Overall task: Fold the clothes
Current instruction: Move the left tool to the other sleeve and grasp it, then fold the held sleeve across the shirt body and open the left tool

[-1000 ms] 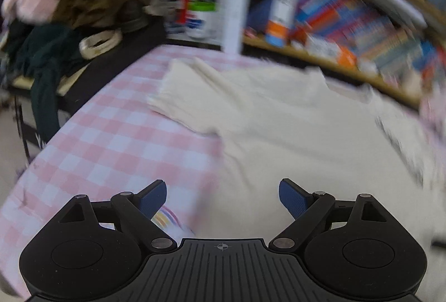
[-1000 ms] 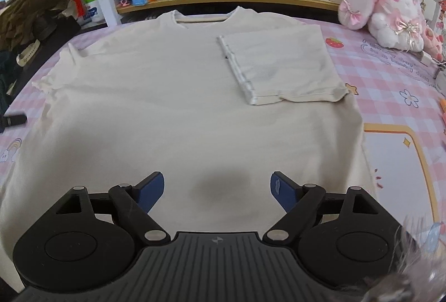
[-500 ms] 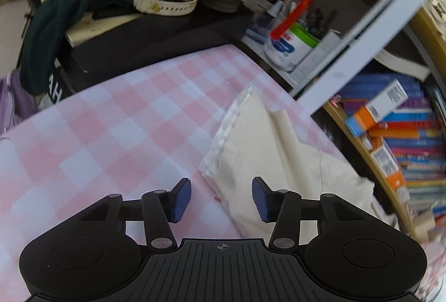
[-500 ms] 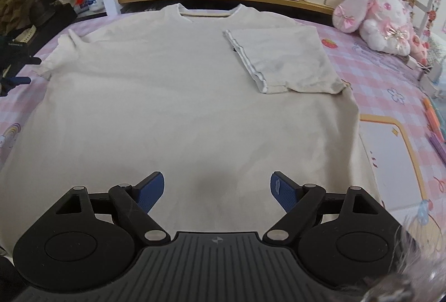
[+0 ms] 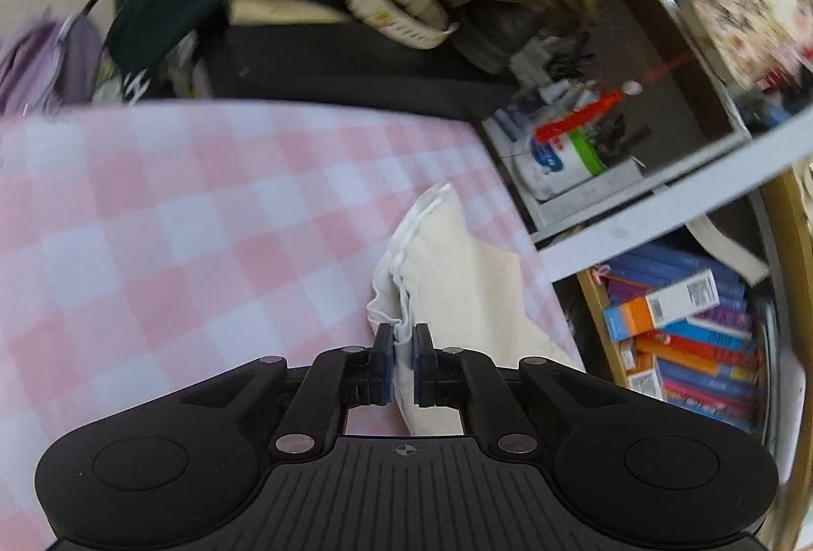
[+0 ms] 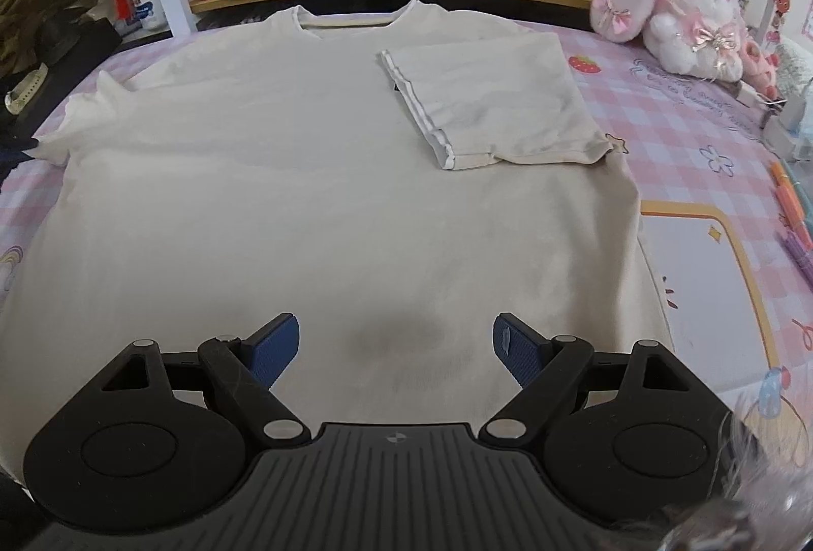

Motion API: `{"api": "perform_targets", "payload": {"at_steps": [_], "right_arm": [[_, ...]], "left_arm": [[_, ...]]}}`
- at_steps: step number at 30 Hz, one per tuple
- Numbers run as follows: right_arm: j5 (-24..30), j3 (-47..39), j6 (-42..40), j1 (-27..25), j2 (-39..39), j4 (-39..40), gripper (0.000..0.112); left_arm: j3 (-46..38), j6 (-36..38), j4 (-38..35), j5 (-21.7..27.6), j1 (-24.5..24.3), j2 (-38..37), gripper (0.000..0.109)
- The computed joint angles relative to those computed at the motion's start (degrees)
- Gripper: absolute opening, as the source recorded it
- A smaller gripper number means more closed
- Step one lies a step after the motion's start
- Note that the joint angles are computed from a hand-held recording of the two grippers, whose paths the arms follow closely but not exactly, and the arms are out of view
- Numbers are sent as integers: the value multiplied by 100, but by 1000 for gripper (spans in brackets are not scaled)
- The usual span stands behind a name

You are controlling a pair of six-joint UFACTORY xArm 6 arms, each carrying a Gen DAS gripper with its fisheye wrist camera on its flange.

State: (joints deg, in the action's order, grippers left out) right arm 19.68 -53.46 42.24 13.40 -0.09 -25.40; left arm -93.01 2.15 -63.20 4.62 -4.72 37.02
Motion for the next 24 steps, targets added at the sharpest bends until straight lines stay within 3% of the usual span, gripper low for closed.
{"api": "perform_targets", "payload": {"at_steps": [2, 5, 8, 11, 14, 15, 17, 18, 20, 22, 24], "right_arm": [[-75, 11, -244, -41, 23, 184, 83], [-170, 64, -558, -108, 14, 417, 83], [-238, 134, -687, -189, -27, 548, 83], [-272, 177, -648, -277, -43, 624, 83], [-308, 208, -723, -326, -25, 832, 83], [-315, 212, -803, -327, -11, 938, 83], [-319, 229, -938, -321, 0, 1089, 83], [-319, 241, -989, -316, -3, 1135, 83], [-306, 276, -1022, -311, -30, 1142, 83], [-274, 323, -1005, -317, -71, 1132, 83], [-223, 365, -969, -337, -104, 1157, 83]], "left_arm": [[-143, -29, -313, -20, -5, 92, 5], [-397, 111, -98, -211, -133, 180, 5], [-825, 1732, -750, -81, -360, 167, 5], [-854, 3529, -463, 614, -688, -118, 5], [-533, 4601, 1027, 1693, -1006, -378, 8], [-475, 4678, 1627, 1935, -1063, -360, 16], [-442, 4662, 2826, 2304, -1222, -267, 16], [-362, 4344, 3426, 2238, -1269, -225, 17], [-223, 3364, 4281, 2061, -1270, -225, 30], [5, 2911, 4263, 1783, -1259, -314, 58], [244, 2987, 3329, 1312, -1237, -456, 69]]}}
